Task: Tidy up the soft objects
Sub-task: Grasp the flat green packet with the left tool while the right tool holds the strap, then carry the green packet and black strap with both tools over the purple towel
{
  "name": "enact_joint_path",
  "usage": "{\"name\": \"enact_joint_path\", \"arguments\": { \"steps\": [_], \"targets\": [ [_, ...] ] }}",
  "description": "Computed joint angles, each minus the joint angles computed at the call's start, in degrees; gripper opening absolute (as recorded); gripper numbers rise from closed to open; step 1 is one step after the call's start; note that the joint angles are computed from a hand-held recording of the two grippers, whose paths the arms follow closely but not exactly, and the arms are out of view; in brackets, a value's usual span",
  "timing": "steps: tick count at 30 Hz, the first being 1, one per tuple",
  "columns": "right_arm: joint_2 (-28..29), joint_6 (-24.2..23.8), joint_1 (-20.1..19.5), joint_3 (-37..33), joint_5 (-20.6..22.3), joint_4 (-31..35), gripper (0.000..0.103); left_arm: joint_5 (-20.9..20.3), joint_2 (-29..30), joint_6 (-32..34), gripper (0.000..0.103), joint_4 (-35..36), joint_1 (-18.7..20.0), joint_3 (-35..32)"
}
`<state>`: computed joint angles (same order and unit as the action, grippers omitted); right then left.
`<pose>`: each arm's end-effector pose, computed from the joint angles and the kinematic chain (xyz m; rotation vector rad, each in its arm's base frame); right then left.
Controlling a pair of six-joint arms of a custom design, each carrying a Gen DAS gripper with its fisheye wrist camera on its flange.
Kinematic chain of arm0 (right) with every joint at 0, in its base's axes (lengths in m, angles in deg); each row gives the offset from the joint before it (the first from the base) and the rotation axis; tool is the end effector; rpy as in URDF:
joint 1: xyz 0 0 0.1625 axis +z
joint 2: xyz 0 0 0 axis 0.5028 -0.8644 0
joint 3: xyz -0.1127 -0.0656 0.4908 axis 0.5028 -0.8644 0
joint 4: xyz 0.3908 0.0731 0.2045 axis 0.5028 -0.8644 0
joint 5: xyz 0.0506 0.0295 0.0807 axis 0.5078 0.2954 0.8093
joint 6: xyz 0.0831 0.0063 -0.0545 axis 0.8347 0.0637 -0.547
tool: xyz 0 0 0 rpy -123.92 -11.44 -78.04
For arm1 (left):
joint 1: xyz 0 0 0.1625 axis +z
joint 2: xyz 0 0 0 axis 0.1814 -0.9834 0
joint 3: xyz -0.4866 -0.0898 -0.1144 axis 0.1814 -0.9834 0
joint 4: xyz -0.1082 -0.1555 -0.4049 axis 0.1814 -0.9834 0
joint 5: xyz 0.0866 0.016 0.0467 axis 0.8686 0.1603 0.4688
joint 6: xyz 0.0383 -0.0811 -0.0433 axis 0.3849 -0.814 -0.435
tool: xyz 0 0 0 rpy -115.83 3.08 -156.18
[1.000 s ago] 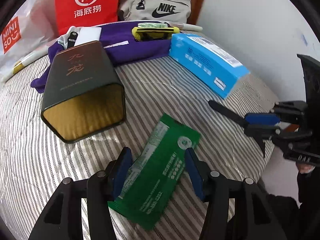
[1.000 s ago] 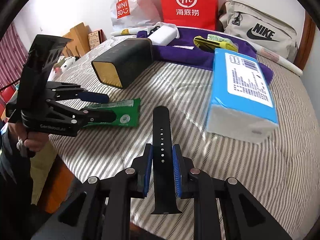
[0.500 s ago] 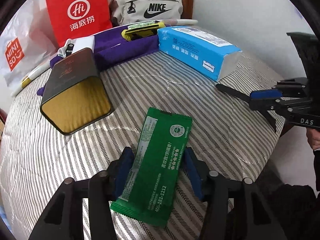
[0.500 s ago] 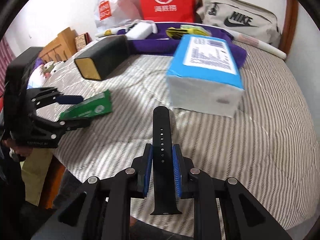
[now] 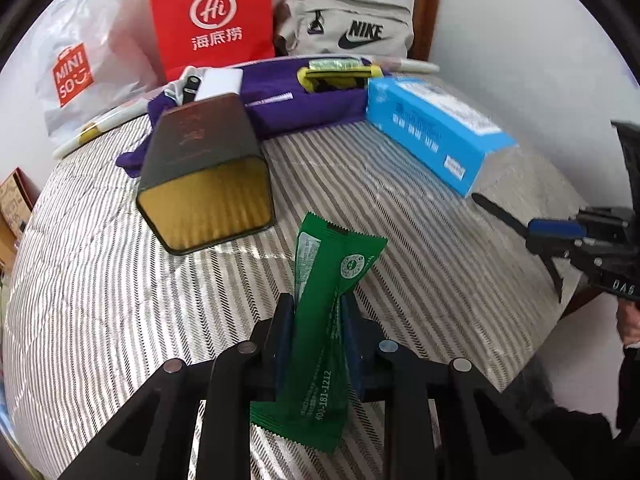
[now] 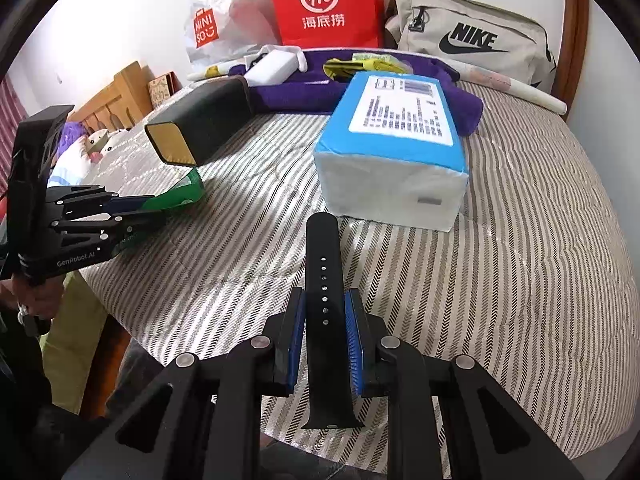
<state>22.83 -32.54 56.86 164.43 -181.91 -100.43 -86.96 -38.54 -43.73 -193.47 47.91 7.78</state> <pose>0.0530 -0.7952 0.3061 0.4328 -2.4446 0.6903 -0.3132 -0.8645 0.0496 0.9897 2.3789 -0.4526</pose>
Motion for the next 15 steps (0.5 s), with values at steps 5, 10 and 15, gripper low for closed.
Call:
{"name": "enact_joint_path", "arguments": {
  "steps": [5,10,15],
  "targets": [
    [-0.87,-0.17,0.55,0.49,2.09,0.07,0.020,0.47,-1.09,-0.54,0.023,-1.39,-0.75,0.53],
    [-1.27,-1.65,1.46,0.20,3.45,0.51,0.020,0.89,-1.79,-1.31,0.023,-3.85,-1.45,0.07],
    [-1.36,-2.07,2.18,-1.59,4.61,1.07,0.020,2.01,-1.53,-1.12,0.023,-4.43,-2.04,-1.88]
  ]
}}
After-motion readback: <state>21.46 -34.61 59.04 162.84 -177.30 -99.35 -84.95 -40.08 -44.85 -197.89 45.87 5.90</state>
